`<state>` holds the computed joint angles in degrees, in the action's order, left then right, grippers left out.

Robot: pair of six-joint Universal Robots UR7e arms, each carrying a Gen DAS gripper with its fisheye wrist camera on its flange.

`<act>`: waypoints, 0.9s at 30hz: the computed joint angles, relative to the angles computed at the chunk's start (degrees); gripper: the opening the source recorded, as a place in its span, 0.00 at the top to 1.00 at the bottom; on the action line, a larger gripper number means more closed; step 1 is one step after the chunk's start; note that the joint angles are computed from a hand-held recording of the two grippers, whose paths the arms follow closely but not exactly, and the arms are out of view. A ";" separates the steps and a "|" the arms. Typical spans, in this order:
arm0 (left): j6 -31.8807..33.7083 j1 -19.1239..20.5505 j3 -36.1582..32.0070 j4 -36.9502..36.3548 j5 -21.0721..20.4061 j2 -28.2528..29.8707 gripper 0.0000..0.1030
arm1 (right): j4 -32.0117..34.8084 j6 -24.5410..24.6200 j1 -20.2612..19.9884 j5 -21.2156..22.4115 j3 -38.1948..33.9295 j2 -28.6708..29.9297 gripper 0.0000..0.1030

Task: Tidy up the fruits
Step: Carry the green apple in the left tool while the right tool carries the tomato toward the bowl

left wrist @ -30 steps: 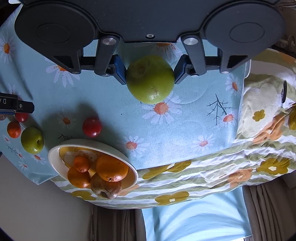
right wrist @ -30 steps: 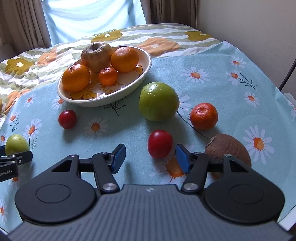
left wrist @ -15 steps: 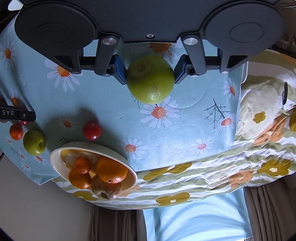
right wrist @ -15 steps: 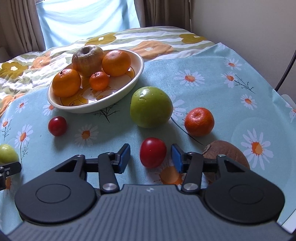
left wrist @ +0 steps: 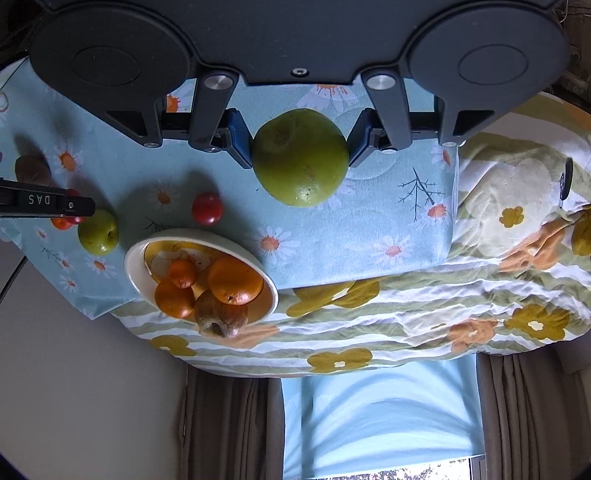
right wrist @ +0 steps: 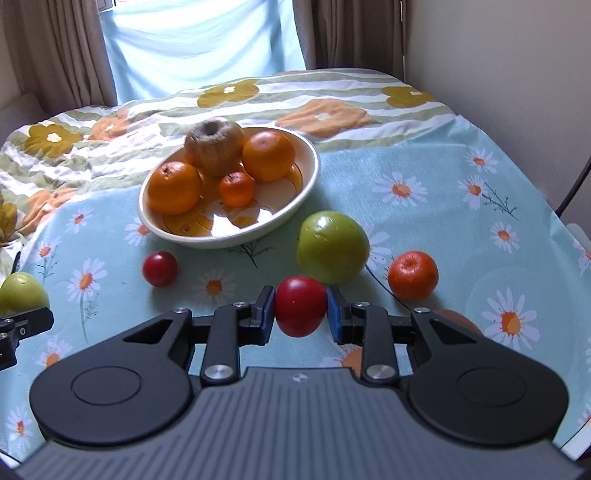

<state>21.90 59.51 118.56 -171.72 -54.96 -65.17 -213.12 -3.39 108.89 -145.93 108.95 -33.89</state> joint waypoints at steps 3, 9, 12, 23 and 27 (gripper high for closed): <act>-0.02 -1.07 0.34 -0.58 -0.51 -0.87 0.43 | 1.12 0.37 1.18 0.48 0.01 -1.04 0.57; -0.35 -3.13 0.31 -1.05 -1.62 -2.16 0.43 | 2.91 -0.03 3.43 1.34 0.00 -3.38 0.57; -0.14 -4.32 0.15 -1.54 -2.08 -2.33 0.43 | 4.60 0.21 4.06 2.28 0.10 -5.15 0.57; -5.46 -9.49 -0.48 -4.95 1.77 1.42 0.43 | 7.29 -6.94 2.49 8.60 0.77 -11.36 0.57; -7.97 -11.08 -1.12 -6.54 4.28 4.02 0.43 | 9.01 -10.03 0.55 12.12 1.45 -14.04 0.57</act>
<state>13.93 48.43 117.44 -178.26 -50.68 -61.14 -204.11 -13.43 109.44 -133.81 110.40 -47.93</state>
